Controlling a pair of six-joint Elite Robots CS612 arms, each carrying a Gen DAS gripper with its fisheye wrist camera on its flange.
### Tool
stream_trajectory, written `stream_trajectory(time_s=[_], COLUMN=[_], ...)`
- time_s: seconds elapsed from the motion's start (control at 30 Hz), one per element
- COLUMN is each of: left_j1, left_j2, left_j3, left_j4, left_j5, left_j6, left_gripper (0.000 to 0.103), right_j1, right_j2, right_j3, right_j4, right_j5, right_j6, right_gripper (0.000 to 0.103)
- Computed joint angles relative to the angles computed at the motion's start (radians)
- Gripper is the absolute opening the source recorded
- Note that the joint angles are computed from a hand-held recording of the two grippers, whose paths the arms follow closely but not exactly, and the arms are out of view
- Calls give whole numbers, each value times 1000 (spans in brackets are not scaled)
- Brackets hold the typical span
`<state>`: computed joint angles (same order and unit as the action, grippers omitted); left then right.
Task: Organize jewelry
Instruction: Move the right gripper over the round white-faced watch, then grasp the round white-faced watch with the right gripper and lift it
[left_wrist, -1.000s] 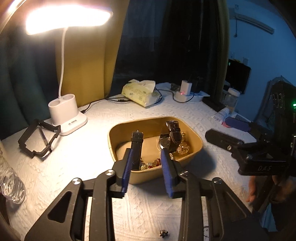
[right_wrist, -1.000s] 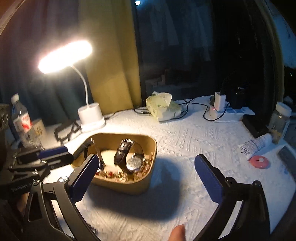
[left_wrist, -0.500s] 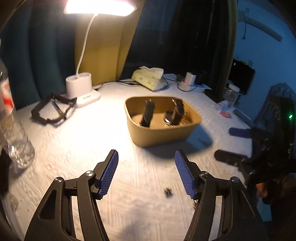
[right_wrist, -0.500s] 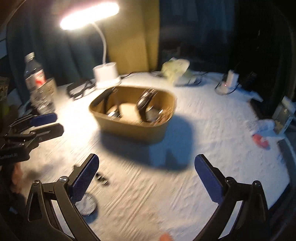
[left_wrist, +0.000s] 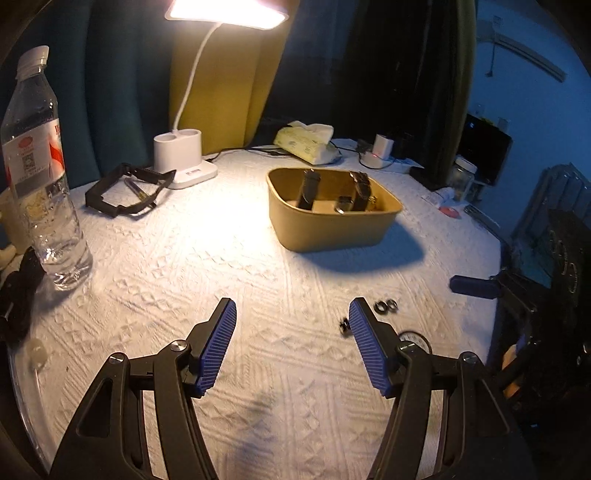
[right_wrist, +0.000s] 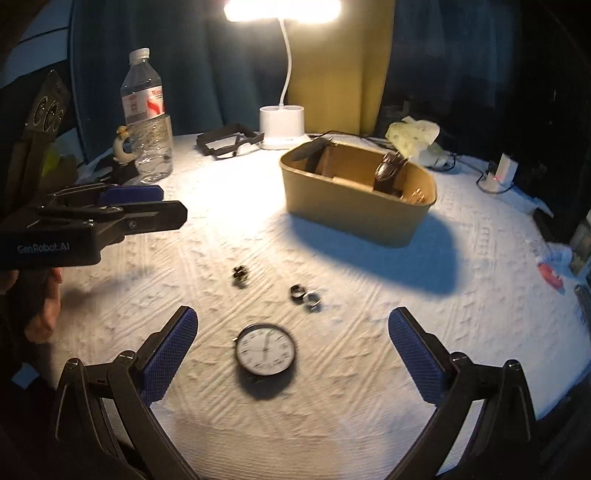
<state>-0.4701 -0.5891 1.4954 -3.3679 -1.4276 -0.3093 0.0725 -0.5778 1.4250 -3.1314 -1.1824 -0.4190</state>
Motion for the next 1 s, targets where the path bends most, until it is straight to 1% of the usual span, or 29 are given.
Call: stream_trajectory(time_s=[0.07, 0.1, 0.17, 0.23, 0.3, 0.37, 0.4, 0.47, 0.53, 0.57, 0.6, 0.67, 0.7, 0.73, 0.77, 0.8, 0.83, 0.9, 0.97, 1.0], left_j1=[-9, -12, -11, -7, -1, 0, -2, -5, -7, -8, -10, -16, -21, -22, -23, -23, -23, -24, -20, -15], left_j2=[-2, -2, 0, 0, 2, 4, 4, 4, 4, 3, 2, -1, -2, -2, -3, -3, -4, -4, -5, -5], left_j3=[7, 8, 11, 13, 19, 23, 26, 26, 23, 20, 16, 17, 18, 17, 17, 18, 21, 22, 20, 17], left_j4=[10, 14, 3, -1, -38, -64, -80, -88, -79, -60, -36, -19, -13, -4, 0, 2, -1, -5, 4, 13], left_j5=[39, 47, 30, 19, 1, -4, -8, -14, -23, -27, -22, 19, 50, 68, 77, 84, 87, 93, 68, 37], left_j6=[19, 28, 22, -11, -32, -27, -11, 9, 30, 42, 49, 43, 33, 25, 19, 14, 13, 15, 22, 33], left_gripper=[67, 67, 67, 67, 67, 67, 67, 67, 67, 67, 67, 67, 67, 67, 67, 67, 67, 67, 67, 67], right_j1=[4, 9, 16, 8, -1, -3, -2, 0, 4, 6, 7, 5, 5, 6, 6, 4, 4, 4, 2, 1], right_j2=[0, 3, 7, 2, 0, 1, 2, 4, 8, 10, 10, 11, 11, 11, 11, 11, 11, 12, 13, 13], right_j3=[9, 16, 23, 22, 19, 14, 14, 12, 8, 10, 11, 9, 11, 13, 14, 15, 15, 15, 15, 14], right_j4=[-13, -47, -83, -42, -4, 23, 24, 39, 47, 30, 28, 28, 20, 11, 4, 3, 2, -6, -5, -4], right_j5=[-12, -44, -95, -56, -9, 10, 11, 7, -6, -16, -21, -18, -21, -26, -28, -20, -19, -15, -6, -1], right_j6=[-1, 11, 34, 26, 25, 15, 10, -1, -5, -6, -11, -9, -6, -4, -4, -6, -5, -6, 0, 3], right_gripper=[102, 102, 102, 102, 102, 102, 100, 89, 72, 70, 66, 65, 62, 57, 54, 43, 41, 41, 41, 41])
